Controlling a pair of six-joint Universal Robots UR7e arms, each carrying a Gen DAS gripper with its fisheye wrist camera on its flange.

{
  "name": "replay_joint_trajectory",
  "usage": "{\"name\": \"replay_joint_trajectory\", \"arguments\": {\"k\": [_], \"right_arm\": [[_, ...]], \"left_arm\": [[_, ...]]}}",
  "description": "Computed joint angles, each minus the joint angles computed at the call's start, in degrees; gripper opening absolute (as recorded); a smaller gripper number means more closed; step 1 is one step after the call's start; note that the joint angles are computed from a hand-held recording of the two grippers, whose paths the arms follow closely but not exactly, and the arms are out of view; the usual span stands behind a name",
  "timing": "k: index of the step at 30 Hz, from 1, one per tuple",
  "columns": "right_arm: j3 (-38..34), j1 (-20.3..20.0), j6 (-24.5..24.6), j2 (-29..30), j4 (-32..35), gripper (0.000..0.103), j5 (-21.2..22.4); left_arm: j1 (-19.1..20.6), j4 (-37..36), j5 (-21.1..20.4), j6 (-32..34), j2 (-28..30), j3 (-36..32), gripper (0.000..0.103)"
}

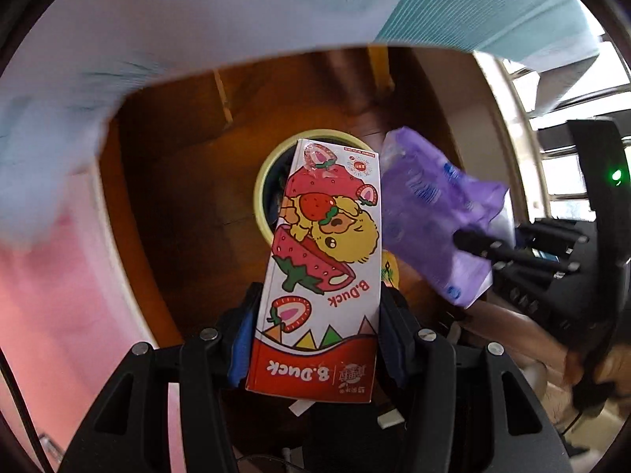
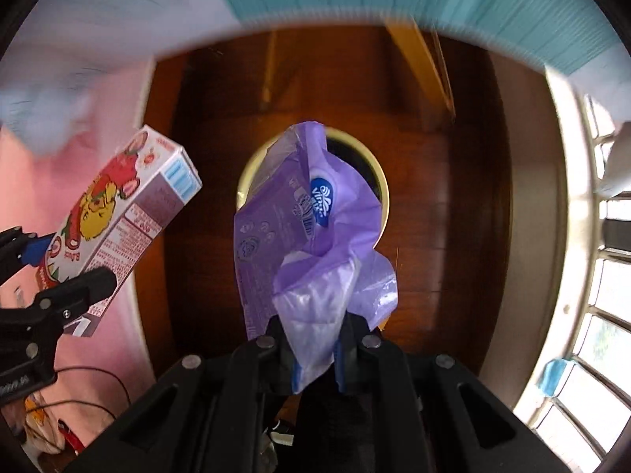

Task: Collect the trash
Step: 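Carry the carton and purple bag over the wastebasket with both grippers, then open both grippers to drop the carton and purple bag into the wastebasket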

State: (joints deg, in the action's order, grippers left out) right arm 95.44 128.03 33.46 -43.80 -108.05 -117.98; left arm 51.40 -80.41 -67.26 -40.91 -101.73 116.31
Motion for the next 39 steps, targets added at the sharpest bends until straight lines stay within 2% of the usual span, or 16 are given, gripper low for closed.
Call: {"name": "replay_joint_trajectory", "arguments": {"k": [6,14,17,22,29,31,33,34,36,38,39], "right_arm": [[5.4,-7.1,-3.1,3.2,-10.6,0.012,-3.1],[8.6,-12.7,-9.4,6.3,-18.6,0.012,-4.2],[8.9,-14.1,-11.8,7.2,-20.9,0.012,-4.2],[9.0,-15.7,-12.5,8.2,-23.0,0.013,-3.6],[8.8,-17.6,-13.8,9.9,-26.1,0.014,-2.3],[8.9,-18.2,-13.8,10.0,-27.1,0.019,-1.3],[8.8,-18.5,-13.3,10.0,-27.2,0.040,-0.7],[8.9,-18.5,-12.9,9.9,-27.3,0.045,-1.1],[9.6,-18.7,-12.6,9.5,-28.7,0.062,-1.2],[10.5,-18.8,-12.7,9.0,-30.6,0.071,-0.8],[11.0,-18.7,-12.9,8.6,-31.7,0.073,-0.9]], "left_arm": [[6.7,-14.3,3.7,7.7,7.8,5.8,0.052],[10.7,-24.8,4.9,11.8,16.6,8.3,0.052],[11.6,-27.4,5.1,12.4,19.0,8.5,0.052],[12.1,-29.0,6.0,13.5,21.3,8.5,0.052],[12.2,-26.5,6.8,12.4,23.0,7.7,0.053],[12.3,-25.9,6.9,11.2,23.1,7.5,0.058],[12.0,-25.7,8.2,10.3,22.6,7.8,0.077],[11.8,-25.2,9.4,9.5,22.1,7.9,0.081],[12.1,-25.0,9.9,8.7,21.8,7.9,0.094],[12.0,-24.8,10.6,7.8,21.2,8.0,0.095],[11.9,-24.3,11.0,7.5,20.8,8.0,0.095]]}}
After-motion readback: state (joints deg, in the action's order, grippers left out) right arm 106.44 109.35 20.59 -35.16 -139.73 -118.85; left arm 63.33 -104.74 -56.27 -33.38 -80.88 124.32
